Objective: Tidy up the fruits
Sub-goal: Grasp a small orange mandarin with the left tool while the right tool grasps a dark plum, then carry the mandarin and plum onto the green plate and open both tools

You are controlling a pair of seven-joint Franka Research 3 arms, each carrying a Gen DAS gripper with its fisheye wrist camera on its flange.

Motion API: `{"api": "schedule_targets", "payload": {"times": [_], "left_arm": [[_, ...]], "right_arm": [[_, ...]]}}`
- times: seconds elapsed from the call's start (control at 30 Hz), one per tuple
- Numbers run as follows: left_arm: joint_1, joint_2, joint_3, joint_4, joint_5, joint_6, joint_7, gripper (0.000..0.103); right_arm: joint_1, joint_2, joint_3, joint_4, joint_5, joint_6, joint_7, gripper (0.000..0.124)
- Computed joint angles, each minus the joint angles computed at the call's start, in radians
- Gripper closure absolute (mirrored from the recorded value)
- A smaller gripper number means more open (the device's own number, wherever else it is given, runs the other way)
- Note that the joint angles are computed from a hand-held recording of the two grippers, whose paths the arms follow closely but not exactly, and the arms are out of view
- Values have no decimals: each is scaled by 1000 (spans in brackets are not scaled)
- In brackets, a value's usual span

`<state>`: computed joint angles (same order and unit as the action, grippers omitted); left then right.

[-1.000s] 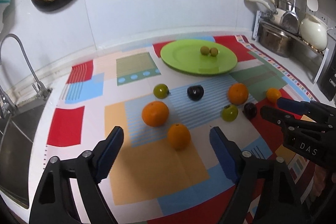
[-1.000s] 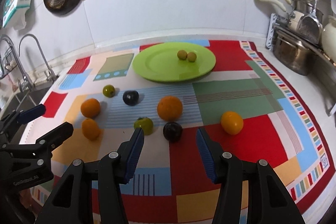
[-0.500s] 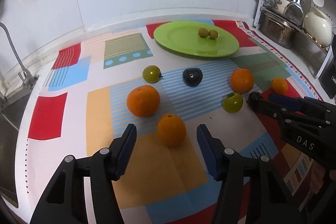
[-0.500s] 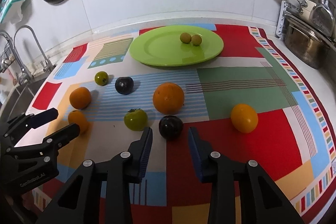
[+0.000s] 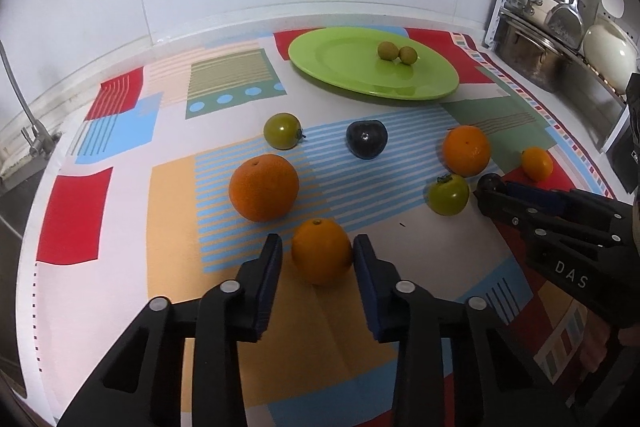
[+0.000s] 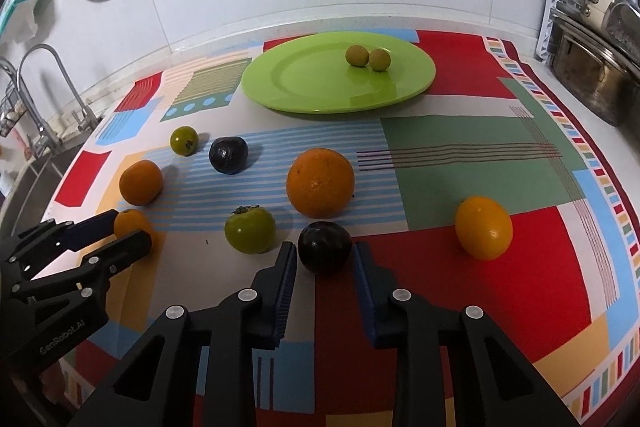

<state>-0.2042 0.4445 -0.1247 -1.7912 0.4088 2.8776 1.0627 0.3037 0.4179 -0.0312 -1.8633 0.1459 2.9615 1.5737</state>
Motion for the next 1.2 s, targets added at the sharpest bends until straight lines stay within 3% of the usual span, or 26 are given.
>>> {"api": "schedule_targets", "payload": {"times": [0.4,0.97,1.2], "left_arm": [[2,-12,-8,-10,-3,6,23,72],[-22,-130,23,-105,83,75,-39,72],[4,-149,-7,-114,62,96,-5,72]], "right_arm": [[-14,-17,19,-29,27,38,-29,96],[-26,-132,61,-140,90,121,-108,96],[-42,-164,89,-159,121,150,-148,96]]}}
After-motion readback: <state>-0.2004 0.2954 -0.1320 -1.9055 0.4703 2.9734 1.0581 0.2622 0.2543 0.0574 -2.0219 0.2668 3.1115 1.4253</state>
